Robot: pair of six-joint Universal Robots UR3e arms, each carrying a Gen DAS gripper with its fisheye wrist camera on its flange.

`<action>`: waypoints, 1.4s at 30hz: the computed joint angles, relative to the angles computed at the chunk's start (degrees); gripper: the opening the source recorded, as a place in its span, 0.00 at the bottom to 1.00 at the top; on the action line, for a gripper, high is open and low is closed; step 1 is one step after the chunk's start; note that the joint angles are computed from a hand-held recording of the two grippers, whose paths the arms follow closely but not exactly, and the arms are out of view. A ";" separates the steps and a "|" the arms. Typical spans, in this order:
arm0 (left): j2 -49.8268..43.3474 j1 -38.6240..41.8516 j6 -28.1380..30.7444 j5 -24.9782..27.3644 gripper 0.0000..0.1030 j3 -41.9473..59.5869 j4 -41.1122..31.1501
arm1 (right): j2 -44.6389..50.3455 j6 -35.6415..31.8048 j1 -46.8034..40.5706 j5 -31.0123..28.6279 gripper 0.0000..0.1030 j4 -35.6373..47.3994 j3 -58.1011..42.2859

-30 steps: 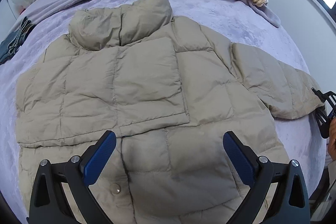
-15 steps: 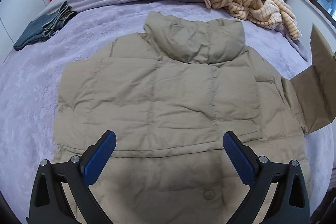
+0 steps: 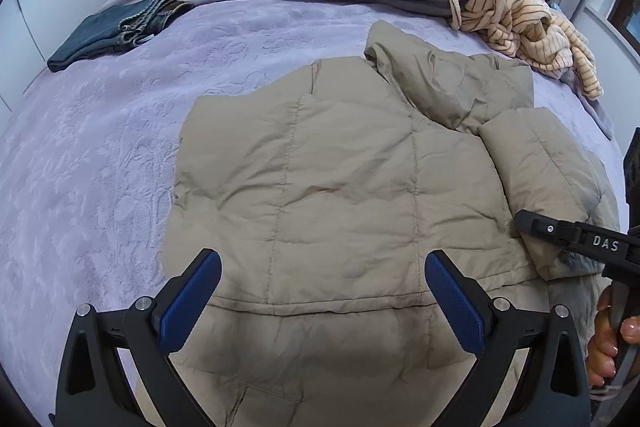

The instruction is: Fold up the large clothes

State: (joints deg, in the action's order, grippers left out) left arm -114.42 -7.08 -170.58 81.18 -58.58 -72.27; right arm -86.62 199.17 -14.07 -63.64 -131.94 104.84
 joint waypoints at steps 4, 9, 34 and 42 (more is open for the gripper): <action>-2.50 -0.78 -0.43 -2.74 0.99 2.45 -1.57 | -0.64 -0.39 -1.12 -1.06 0.14 4.47 -0.91; -5.58 -1.44 -1.65 -5.45 0.99 7.36 -3.05 | -11.14 2.24 -6.76 6.29 0.77 9.86 1.69; -8.19 15.70 2.73 -35.92 0.99 14.92 -18.85 | 13.43 -1.56 16.51 -6.32 0.44 15.14 -31.58; -15.35 11.03 4.52 -37.29 0.99 24.03 -27.37 | -6.90 -1.57 5.04 1.33 0.66 17.83 -6.12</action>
State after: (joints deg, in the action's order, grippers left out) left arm -129.78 3.95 -166.06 43.88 -34.56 -99.64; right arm -93.52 197.59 -9.03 -62.31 -114.11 98.71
